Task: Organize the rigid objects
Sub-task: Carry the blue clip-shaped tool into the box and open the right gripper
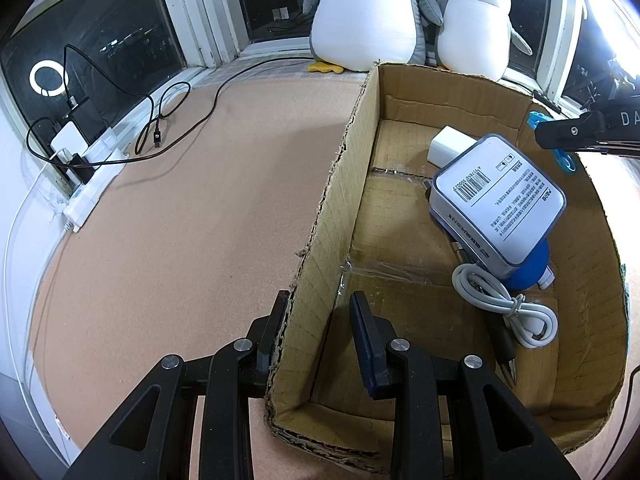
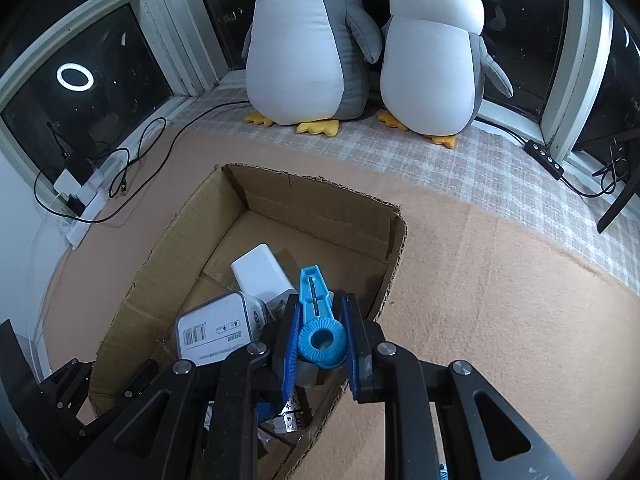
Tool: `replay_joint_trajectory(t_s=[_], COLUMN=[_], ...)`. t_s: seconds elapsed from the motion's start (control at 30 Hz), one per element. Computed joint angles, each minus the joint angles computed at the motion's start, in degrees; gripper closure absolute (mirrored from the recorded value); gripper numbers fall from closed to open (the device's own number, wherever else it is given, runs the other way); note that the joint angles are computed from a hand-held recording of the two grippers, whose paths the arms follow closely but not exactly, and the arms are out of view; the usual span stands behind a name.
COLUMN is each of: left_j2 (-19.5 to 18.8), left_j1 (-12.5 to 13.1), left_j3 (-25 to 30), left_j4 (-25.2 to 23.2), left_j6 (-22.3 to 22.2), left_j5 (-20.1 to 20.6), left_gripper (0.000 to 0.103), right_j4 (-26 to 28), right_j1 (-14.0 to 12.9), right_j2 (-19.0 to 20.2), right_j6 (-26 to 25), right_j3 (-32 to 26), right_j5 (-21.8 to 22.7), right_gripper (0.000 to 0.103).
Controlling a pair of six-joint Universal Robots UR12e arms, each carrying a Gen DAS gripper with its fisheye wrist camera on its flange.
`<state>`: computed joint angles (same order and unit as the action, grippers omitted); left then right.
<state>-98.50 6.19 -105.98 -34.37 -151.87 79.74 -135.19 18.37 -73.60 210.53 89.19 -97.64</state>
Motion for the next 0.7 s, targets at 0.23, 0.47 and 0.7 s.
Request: replay_joint_trajectory(t_s=[0.23, 0.47, 0.7], left_j2=[0.0, -0.07, 0.07], left_j1=[0.03, -0.07, -0.13], left_j3=[0.03, 0.18, -0.02], left_j4=[-0.09, -0.21, -0.1], left_j6=[-0.01, 0.47, 0.56], left_j5=[-0.06, 0.15, 0.18], left_gripper=[0.071, 0.071, 0.071], right_j4=[-0.78, -2.12, -3.94], right_j1=[0.15, 0.0, -0.09], right_j2=[0.16, -0.43, -2.26], right_j6=[-0.1, 0.41, 1.26], right_j3=[-0.08, 0.63, 2.06], right_j5=[-0.78, -0.59, 0.32], right_gripper=[0.064, 0.063, 0.063])
